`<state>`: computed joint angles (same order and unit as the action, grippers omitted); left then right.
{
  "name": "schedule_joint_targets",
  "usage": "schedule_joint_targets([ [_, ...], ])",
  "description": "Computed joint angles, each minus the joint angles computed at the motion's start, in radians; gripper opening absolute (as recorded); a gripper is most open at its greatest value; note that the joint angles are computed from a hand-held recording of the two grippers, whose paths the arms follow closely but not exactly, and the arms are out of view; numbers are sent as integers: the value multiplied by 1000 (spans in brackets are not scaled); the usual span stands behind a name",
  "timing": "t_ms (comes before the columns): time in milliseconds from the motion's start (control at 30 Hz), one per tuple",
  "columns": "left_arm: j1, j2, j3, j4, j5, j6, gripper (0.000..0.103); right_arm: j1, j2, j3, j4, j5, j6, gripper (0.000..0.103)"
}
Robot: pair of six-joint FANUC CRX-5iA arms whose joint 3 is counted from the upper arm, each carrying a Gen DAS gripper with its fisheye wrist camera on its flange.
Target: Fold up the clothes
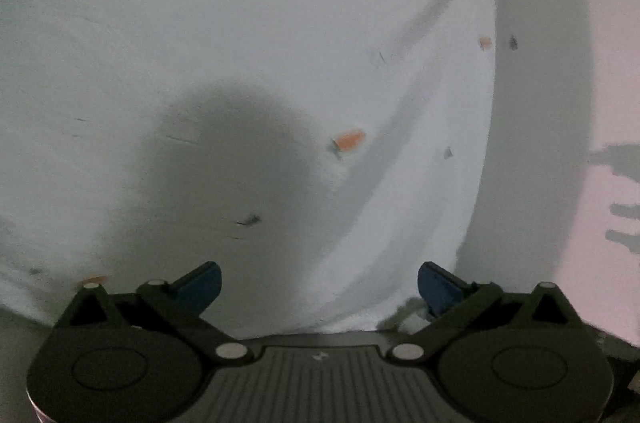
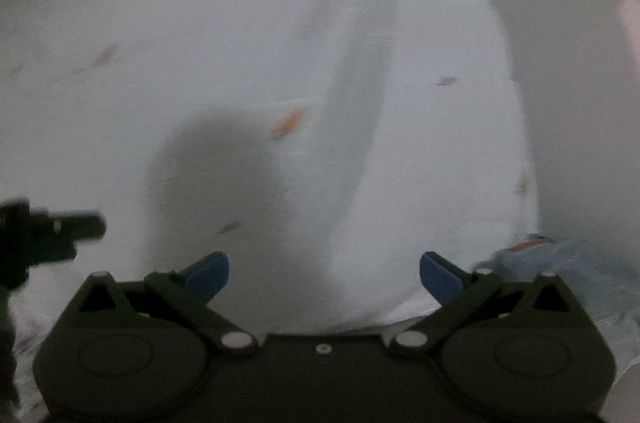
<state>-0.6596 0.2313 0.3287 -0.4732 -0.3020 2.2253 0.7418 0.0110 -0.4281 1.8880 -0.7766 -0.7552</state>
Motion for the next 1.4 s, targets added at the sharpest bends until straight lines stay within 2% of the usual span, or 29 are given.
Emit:
schedule_joint_targets([
  [67,-51,-103,-70,-206,-106,198,103,109,4,9,-66,-65,27,103],
  [133,-134,-192,-131,-402,-262,370,103,208,17,26,-143,-137,57,103],
  [167,-182,-217,-153,-483,-332,443,103,275,25,43,-199,-188,99,103],
  [200,-213,-249,-187,-512,-378,472,103,334,43,67,-245,-244,144,103],
  [267,-205,-329,-267,-428,-380,396,103,444,95,129,-336,-374,245,103],
  [333,-211,-389,-315,-343,-428,319,103,534,142,200,-421,-465,313,103],
  [433,-305,-467,-346,-395,-593,335,103,655,169,243,-480,-555,324,103],
  [533,-414,-476,-346,-461,-728,366,103,753,201,294,-548,-632,344,102],
  [667,-487,-507,-370,-443,-828,402,103,876,252,393,-666,-725,366,102],
  [767,-534,-554,-404,-413,-908,429,103,930,274,445,-749,-751,373,102],
  [867,-568,-588,-439,-377,-964,452,103,971,289,474,-804,-761,366,102],
  [1000,-599,-613,-465,-367,-995,471,103,1002,313,500,-831,-778,371,102],
  [1133,-588,-626,-481,-345,-985,483,103,1026,349,540,-844,-827,400,102],
  [1233,-635,-620,-481,-379,-1020,521,103,1036,355,547,-851,-840,398,102],
  [1400,-651,-605,-474,-387,-1030,534,103,1043,358,548,-848,-848,402,102],
])
